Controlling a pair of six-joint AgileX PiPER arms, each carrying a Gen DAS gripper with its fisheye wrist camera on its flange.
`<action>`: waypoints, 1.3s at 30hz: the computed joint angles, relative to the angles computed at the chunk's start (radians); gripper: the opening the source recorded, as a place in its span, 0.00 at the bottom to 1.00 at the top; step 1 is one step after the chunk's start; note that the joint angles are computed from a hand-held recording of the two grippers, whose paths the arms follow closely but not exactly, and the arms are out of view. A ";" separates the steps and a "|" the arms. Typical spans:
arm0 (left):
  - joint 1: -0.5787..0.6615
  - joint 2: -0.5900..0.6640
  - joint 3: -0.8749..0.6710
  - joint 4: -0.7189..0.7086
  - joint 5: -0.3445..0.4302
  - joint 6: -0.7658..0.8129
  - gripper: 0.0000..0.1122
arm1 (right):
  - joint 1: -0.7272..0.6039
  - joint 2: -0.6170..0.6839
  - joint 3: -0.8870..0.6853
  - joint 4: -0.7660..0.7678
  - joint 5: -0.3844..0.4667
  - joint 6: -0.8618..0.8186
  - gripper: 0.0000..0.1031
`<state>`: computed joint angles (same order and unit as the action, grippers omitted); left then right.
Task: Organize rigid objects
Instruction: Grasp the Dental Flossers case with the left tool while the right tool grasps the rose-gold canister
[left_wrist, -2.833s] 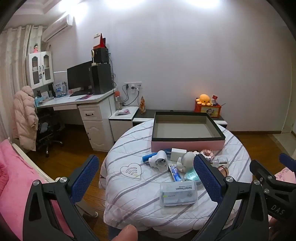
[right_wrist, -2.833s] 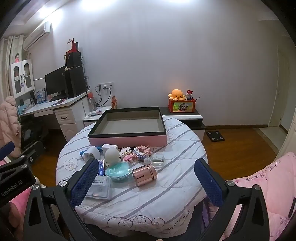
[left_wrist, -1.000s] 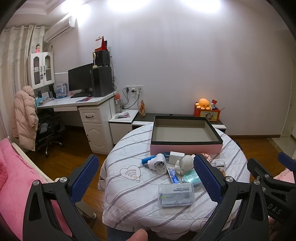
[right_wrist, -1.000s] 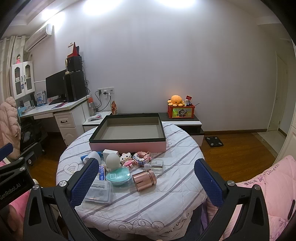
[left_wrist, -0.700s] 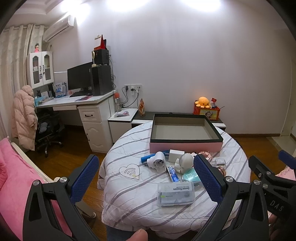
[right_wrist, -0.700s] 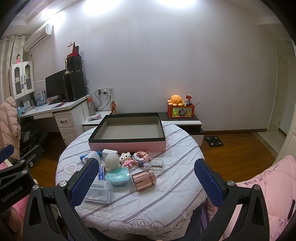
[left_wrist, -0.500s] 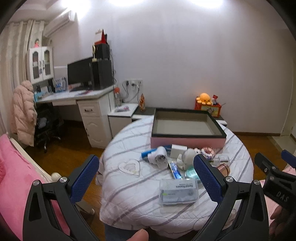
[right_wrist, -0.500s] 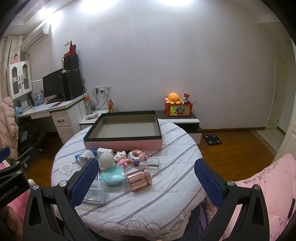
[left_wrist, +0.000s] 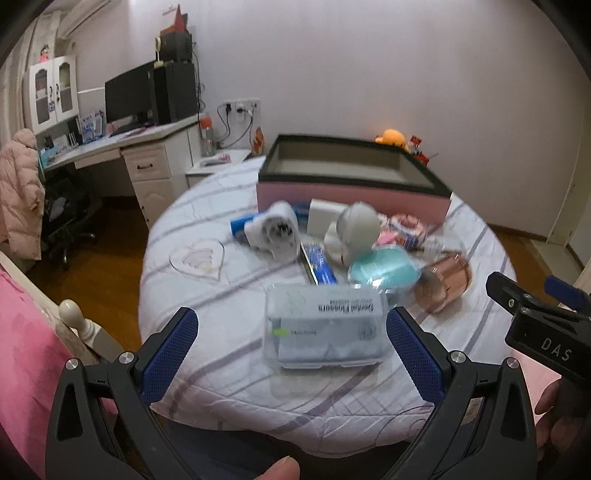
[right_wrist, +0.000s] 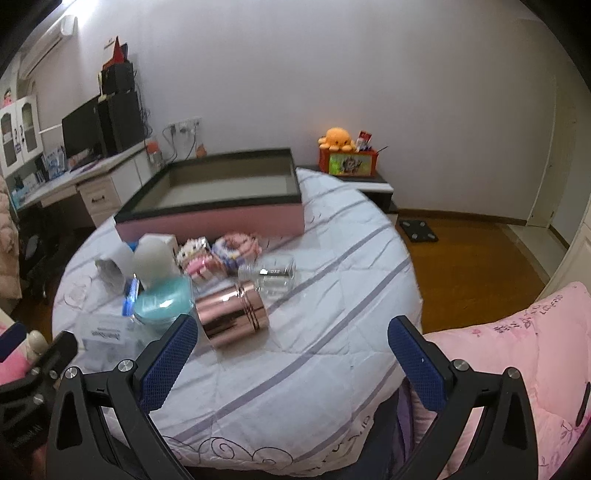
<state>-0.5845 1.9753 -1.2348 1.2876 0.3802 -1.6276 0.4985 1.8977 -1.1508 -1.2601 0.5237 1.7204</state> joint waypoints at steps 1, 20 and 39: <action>0.003 0.012 -0.013 -0.042 -0.004 0.040 0.92 | -0.004 0.015 -0.006 0.003 -0.009 -0.008 1.00; 0.030 0.127 -0.097 -0.030 -0.107 0.031 0.92 | -0.069 0.198 -0.178 0.161 -0.122 -0.280 1.00; 0.069 0.150 -0.099 0.130 -0.177 -0.142 0.92 | -0.120 0.285 -0.282 0.355 -0.240 -0.526 0.73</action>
<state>-0.5156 2.1254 -1.3343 1.4175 0.2033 -1.7694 0.3785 2.1830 -1.4332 -0.9054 0.2839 1.1948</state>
